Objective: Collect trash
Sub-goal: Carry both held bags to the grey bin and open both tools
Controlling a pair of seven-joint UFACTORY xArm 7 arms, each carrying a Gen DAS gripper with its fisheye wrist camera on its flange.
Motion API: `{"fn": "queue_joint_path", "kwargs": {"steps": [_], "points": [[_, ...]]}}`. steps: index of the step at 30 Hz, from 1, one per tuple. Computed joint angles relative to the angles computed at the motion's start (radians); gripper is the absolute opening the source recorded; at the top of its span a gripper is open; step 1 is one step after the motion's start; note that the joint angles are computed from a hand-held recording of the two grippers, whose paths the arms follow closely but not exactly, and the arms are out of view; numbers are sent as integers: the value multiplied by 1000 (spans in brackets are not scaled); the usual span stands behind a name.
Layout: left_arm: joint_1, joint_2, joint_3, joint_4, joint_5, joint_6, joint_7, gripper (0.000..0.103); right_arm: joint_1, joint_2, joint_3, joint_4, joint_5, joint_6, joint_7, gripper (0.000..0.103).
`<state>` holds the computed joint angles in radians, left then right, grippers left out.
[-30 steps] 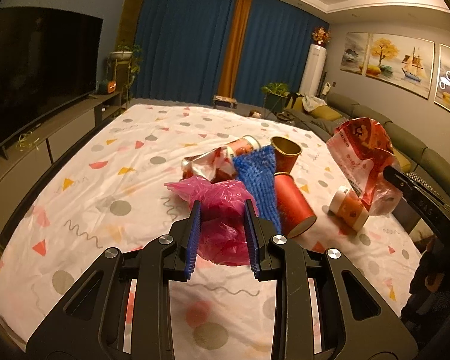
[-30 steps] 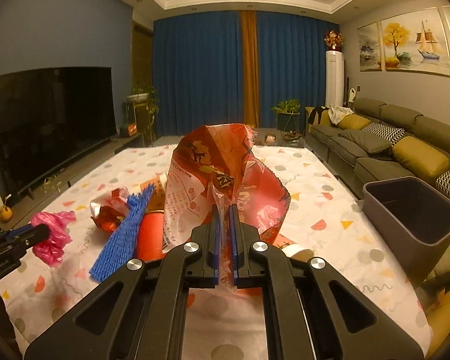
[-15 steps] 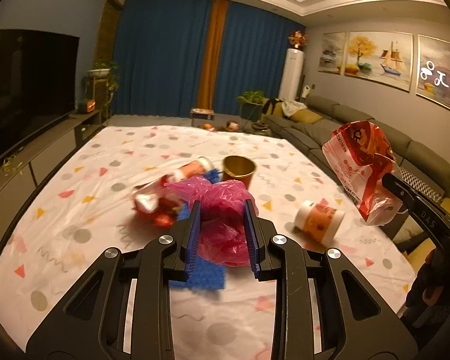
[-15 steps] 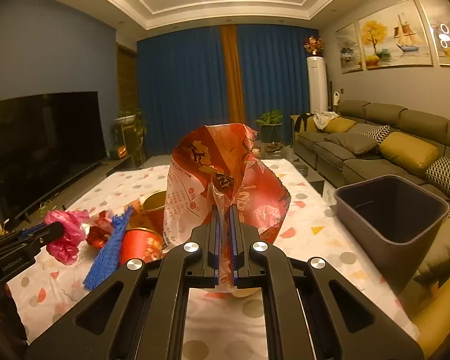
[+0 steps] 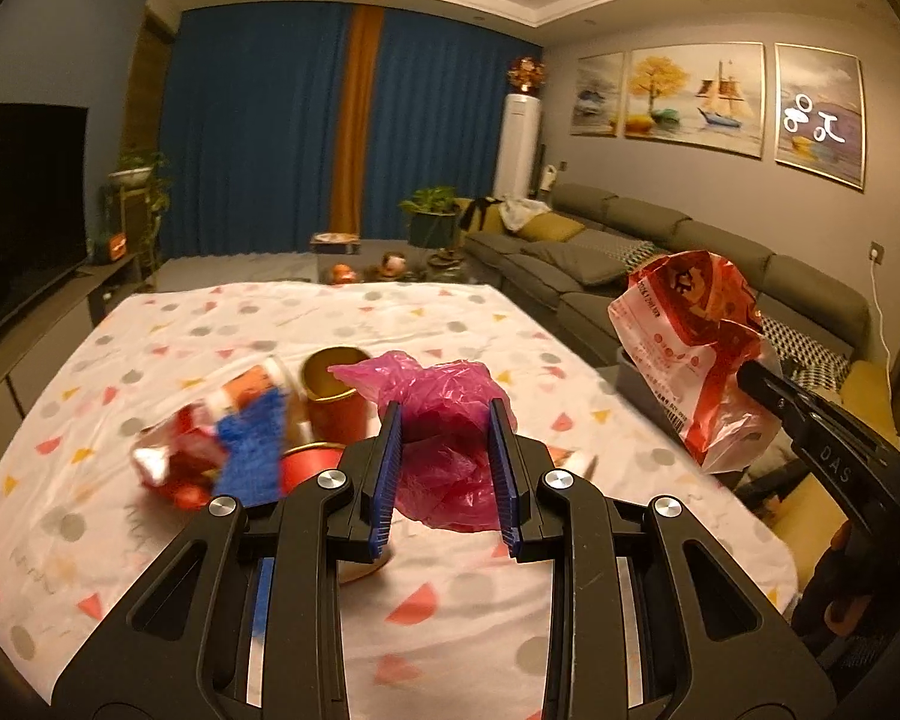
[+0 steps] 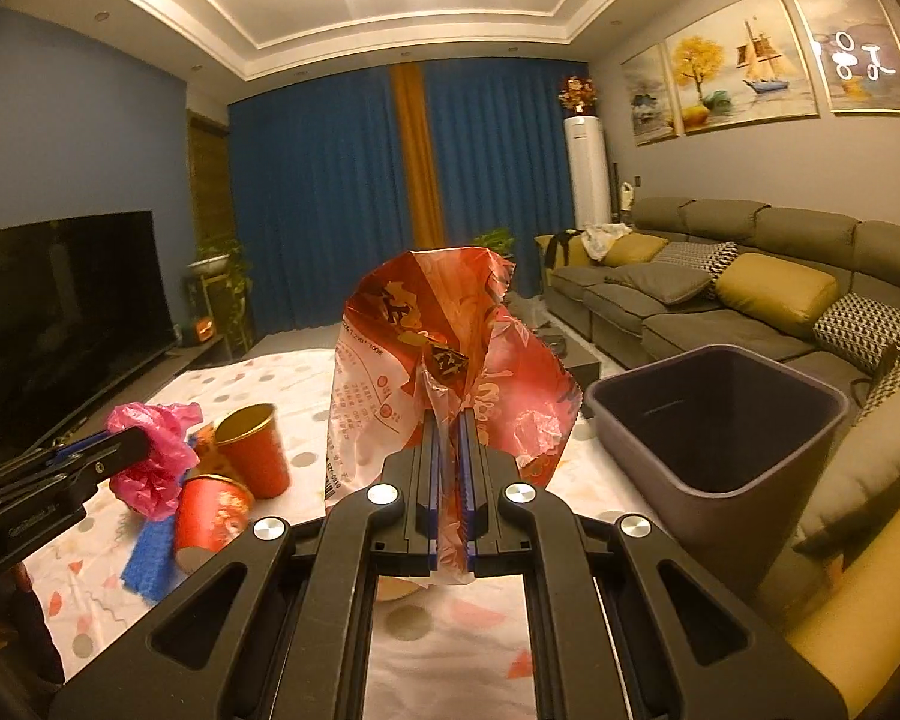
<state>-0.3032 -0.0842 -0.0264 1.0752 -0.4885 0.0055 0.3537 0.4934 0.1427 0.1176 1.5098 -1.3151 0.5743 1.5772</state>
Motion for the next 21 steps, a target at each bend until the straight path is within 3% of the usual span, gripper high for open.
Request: {"fn": "queue_joint_path", "kwargs": {"steps": [4, 13, 21], "points": [[-7, 48, -25, 59, -11, 10, 16, 27, -19, -32, -4, -34, -9, 11, 14, 7], [26, 176, -157, 233, -31, 25, 65, 27, -89, -92, 8, -91, -28, 62, 39, 7], [-7, 352, -209, 455, 147, 63, -79, 27, -170, -133, 6, -137, -29, 65, 74, 7]]}}
